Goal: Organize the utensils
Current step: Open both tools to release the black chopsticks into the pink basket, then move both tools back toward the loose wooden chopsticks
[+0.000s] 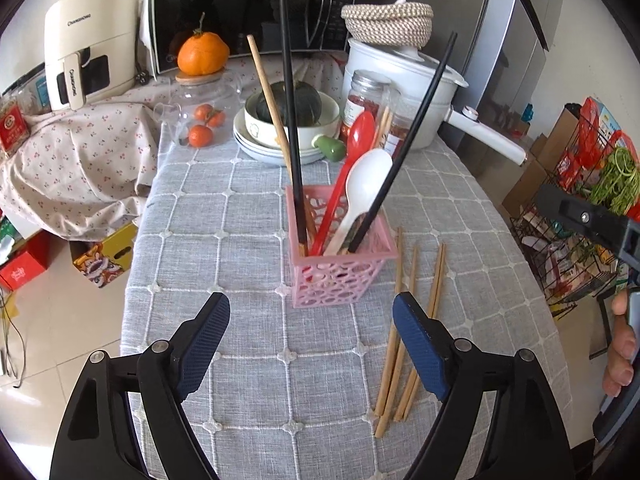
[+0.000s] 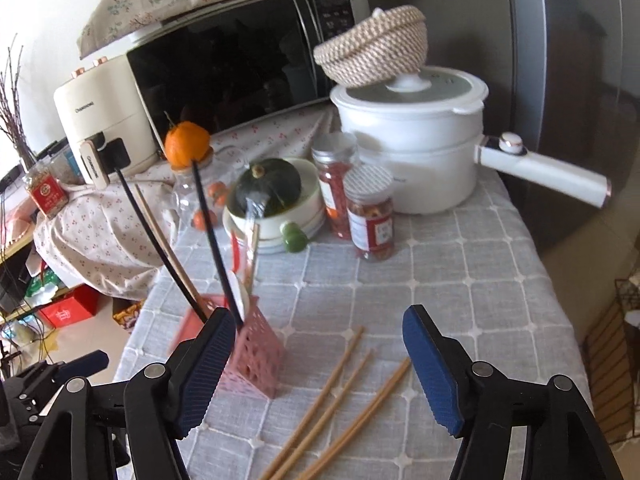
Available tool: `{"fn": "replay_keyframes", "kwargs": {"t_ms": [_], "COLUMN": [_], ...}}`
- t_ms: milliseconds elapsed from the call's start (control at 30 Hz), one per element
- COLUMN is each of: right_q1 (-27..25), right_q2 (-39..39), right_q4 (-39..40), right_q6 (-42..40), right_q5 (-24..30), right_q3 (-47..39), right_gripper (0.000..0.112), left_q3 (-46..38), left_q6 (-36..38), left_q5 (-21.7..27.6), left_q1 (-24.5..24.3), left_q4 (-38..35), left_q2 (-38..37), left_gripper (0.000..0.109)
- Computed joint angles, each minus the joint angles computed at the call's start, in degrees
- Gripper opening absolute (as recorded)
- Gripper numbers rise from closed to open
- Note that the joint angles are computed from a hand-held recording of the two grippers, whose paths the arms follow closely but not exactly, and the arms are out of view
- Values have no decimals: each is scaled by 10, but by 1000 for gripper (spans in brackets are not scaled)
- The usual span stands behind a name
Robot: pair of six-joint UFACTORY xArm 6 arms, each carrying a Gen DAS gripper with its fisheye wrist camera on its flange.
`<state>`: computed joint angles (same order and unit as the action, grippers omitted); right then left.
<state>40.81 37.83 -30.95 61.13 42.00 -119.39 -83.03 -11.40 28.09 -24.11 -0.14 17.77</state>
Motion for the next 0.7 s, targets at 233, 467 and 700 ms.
{"fn": "replay_keyframes", "kwargs": {"t_ms": [233, 467, 700], "right_q1": [-15, -35, -34], "right_q2": [-9, 38, 145], "right_q4": [76, 193, 208], "right_q6": [-27, -64, -92], "right_q5": [30, 81, 154], "right_q3": [76, 49, -117], "right_gripper": [75, 75, 70], "left_q3": [-32, -68, -86], "left_q6": [7, 2, 7], "left_q5": [71, 134, 148], "left_q1": [-9, -7, -4], "left_q4": [-19, -39, -49], "left_q2": [31, 61, 76], "left_gripper": [86, 86, 86]}}
